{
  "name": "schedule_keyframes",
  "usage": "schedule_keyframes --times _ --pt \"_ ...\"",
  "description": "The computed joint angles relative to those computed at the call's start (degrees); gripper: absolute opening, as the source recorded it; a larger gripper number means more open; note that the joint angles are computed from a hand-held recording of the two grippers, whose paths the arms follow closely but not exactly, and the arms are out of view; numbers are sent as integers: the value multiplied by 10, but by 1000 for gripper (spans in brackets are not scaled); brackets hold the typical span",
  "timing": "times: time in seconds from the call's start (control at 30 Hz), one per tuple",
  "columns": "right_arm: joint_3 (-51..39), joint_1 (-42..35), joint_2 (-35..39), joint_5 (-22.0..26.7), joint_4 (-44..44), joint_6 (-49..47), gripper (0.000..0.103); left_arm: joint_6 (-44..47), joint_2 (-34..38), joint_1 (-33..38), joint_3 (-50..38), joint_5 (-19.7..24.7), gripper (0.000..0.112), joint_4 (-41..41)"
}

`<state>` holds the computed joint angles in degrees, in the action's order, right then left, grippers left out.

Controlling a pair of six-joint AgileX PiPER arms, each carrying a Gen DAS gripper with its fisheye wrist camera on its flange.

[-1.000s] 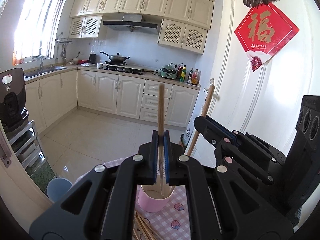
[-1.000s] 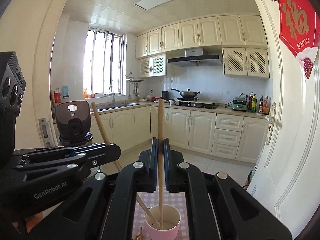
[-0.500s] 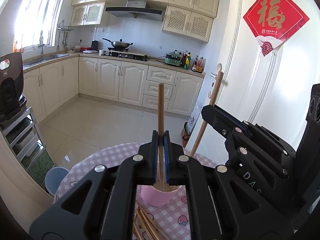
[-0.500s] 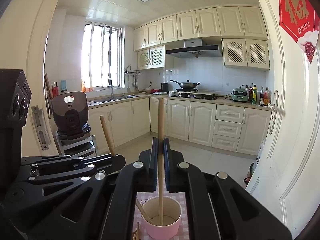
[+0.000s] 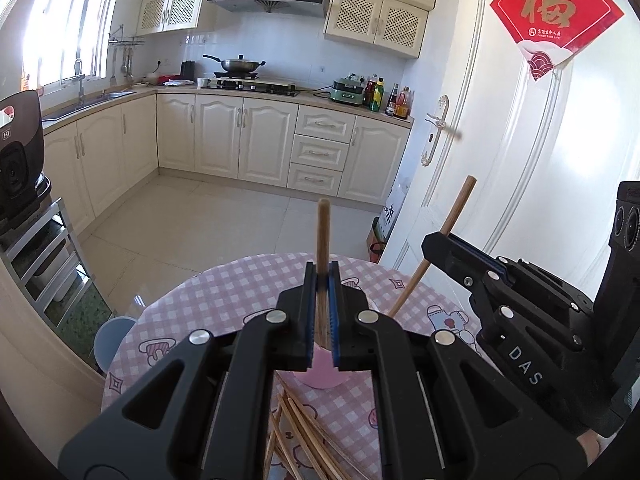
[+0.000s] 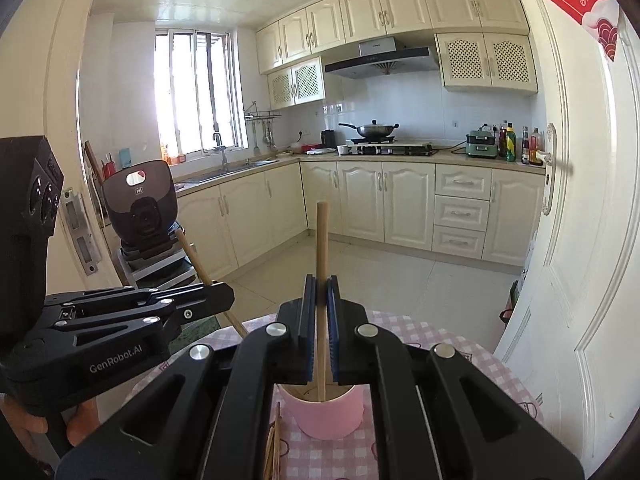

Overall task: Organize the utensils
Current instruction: 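Open the right tool to drop the chopsticks into the pink cup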

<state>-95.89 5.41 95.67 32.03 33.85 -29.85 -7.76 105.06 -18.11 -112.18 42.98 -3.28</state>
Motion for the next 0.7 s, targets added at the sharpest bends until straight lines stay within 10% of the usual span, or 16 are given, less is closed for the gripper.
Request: schedule_keyframes --times 0.27,0.47,0.7 --pt "12 1 -9 25 -18 24 5 -6 -16 -9 27 5 8 18" --pt "15 8 -18 37 -42 51 8 -53 -45 -20 73 -24 52 61" --pt "44 11 -45 30 -41 52 25 -79 -83 -33 118 -40 56 104"
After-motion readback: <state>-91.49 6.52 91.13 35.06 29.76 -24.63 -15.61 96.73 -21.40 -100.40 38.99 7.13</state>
